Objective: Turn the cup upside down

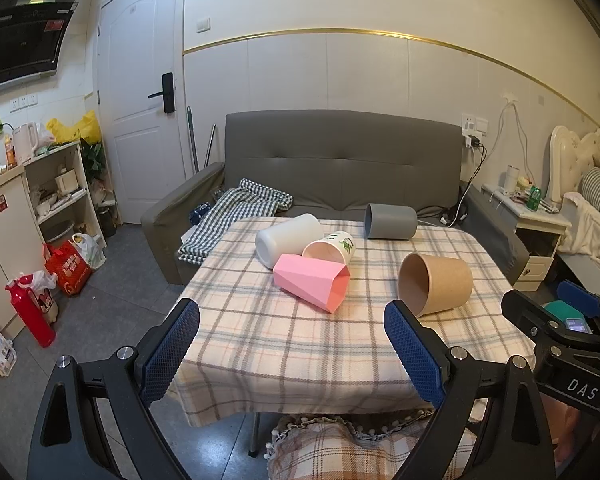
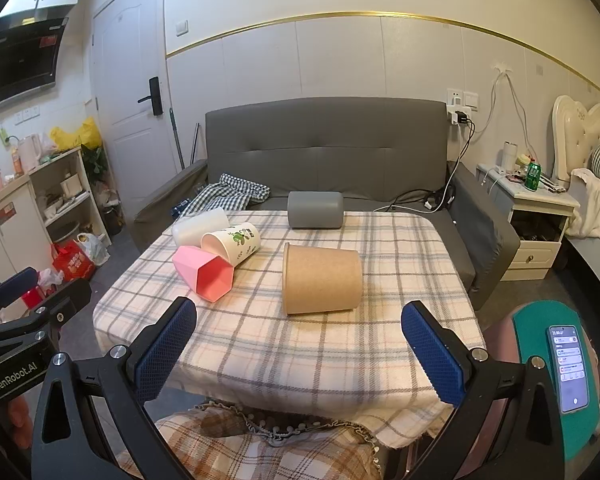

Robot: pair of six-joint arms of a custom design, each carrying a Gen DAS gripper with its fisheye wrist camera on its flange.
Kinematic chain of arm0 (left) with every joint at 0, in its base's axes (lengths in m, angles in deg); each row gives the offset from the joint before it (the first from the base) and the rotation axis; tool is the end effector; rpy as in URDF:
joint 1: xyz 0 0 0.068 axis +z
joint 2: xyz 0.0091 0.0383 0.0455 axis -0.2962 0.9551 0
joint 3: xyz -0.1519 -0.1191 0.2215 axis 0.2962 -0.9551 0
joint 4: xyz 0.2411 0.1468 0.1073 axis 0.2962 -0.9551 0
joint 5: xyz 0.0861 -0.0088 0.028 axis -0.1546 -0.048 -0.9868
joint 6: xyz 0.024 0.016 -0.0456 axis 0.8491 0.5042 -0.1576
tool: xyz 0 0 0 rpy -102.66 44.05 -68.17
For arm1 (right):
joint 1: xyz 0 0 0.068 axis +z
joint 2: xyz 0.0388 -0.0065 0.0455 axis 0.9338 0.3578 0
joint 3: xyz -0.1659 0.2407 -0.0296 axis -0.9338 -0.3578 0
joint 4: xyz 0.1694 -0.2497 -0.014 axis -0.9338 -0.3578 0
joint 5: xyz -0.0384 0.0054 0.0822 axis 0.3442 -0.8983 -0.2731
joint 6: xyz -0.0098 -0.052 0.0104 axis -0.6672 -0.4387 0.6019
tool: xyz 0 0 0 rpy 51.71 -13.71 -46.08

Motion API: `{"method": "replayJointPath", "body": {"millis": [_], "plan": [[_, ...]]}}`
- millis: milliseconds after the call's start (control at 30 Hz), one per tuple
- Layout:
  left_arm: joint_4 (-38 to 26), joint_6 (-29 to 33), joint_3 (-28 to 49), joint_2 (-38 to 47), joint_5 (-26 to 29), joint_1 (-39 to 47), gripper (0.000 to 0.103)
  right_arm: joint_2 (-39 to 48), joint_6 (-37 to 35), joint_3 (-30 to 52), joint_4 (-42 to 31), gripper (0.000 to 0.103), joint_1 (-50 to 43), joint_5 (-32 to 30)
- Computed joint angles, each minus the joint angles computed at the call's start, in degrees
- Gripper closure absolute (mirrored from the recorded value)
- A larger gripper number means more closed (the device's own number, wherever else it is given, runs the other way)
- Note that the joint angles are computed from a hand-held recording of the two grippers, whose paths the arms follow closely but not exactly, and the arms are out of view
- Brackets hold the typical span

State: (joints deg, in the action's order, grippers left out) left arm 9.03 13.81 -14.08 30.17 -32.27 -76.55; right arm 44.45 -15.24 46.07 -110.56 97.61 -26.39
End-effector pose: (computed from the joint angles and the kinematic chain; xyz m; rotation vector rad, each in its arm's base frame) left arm 0.1836 -0.2596 0.2120 0.1047 2.0815 -0.0294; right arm 0.1632 0.0719 0.2250 0.1219 2.1118 0.0507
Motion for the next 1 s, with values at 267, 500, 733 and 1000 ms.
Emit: {"method": "replayJointPath", "body": {"millis": [267,500,733,1000], "plan": [[0.06,-0.04,-0.01,0.06,0.04,0.01,0.007,-0.09,0.05,0.14,-0.27,0.0,-0.11,-0.2],[0.0,-0.04,-0.06,-0.03,0.05,0.0,0.007,0.32,0.23,-0.17,0.32,0.0,0.05,-0.05],[0.03,-0.08,0.02,0.05,0.22,0.08,0.007,0.18,0.06,0.1,-0.02,0.0,-0.26,-0.42],[0.28,0.1,-0.31,-0.23,0.21,0.14,0.007,-0.58,2.3,-0.08,-1.11,0.0,3.54,2.87]]}}
